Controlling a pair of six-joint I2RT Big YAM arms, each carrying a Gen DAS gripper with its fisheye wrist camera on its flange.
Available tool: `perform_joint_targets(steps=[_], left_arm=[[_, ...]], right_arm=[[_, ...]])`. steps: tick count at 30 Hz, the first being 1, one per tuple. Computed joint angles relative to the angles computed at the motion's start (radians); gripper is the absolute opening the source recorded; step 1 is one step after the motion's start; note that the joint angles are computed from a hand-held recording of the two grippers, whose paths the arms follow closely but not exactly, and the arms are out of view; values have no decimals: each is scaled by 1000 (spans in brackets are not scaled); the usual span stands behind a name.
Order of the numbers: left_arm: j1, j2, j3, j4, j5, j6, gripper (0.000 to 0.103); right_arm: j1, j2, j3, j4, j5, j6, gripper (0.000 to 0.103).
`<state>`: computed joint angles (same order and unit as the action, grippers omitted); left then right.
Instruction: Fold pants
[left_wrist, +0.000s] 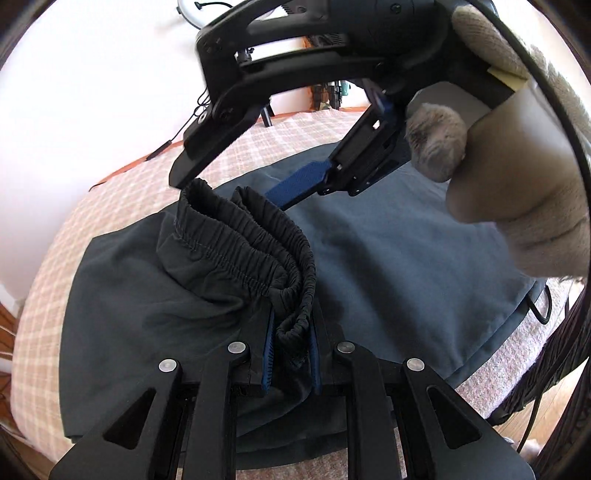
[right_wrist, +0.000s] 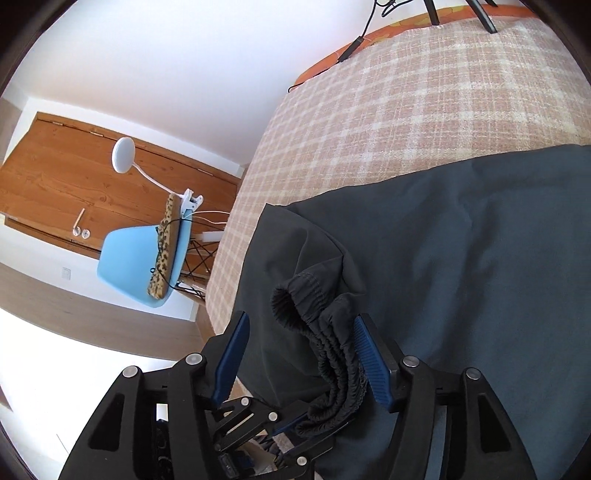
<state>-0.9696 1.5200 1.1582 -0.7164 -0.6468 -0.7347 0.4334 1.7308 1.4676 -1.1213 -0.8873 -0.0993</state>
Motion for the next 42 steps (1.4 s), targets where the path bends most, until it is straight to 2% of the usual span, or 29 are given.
perform_joint_targets(steps=[2, 6, 9, 13, 15, 17, 18, 19, 21, 24, 29, 33, 38, 42], left_arm=[[-1, -6, -7, 2, -4, 10, 14], [-3, -7, -13, -3, -19, 37, 14], [-5, -10, -10, -9, -15, 27, 14], [-2, 12, 9, -10, -21, 42, 14], [-7, 14, 17, -20, -29, 42, 14], [-8, 25, 26, -25, -36, 47, 14], [-13, 30, 35, -33, -39, 46, 14], [-19, 34, 45, -43, -43, 43, 14], [-28, 37, 59, -47, -49, 40, 14], [-41, 38, 87, -33, -54, 59, 14], [-57, 75, 183, -9, -44, 100, 14], [-55, 111, 267, 30, 8, 69, 14], [-72, 232, 439, 45, 27, 68, 14], [-77, 315, 551, 65, 72, 72, 14]], right_arm=[[-15, -10, 2, 1, 12, -3, 66], [-12, -5, 15, -26, 121, -55, 68], [9, 9, 16, -37, 171, -75, 68], [46, 5, 12, -33, 186, -82, 68], [76, 2, 17, -15, 249, -70, 68], [95, 12, 34, -12, 340, -63, 53], [98, 22, 45, -23, 363, -58, 31], [94, 28, 53, -32, 362, -44, 24], [71, 22, 46, -30, 307, -23, 18], [26, -22, 17, -14, 269, -38, 17], [-58, -53, 34, -67, 202, -78, 17], [-119, -76, 60, -105, 210, -130, 16], [-202, -88, 92, -148, 246, -187, 17], [-280, -91, 111, -175, 289, -232, 17]])
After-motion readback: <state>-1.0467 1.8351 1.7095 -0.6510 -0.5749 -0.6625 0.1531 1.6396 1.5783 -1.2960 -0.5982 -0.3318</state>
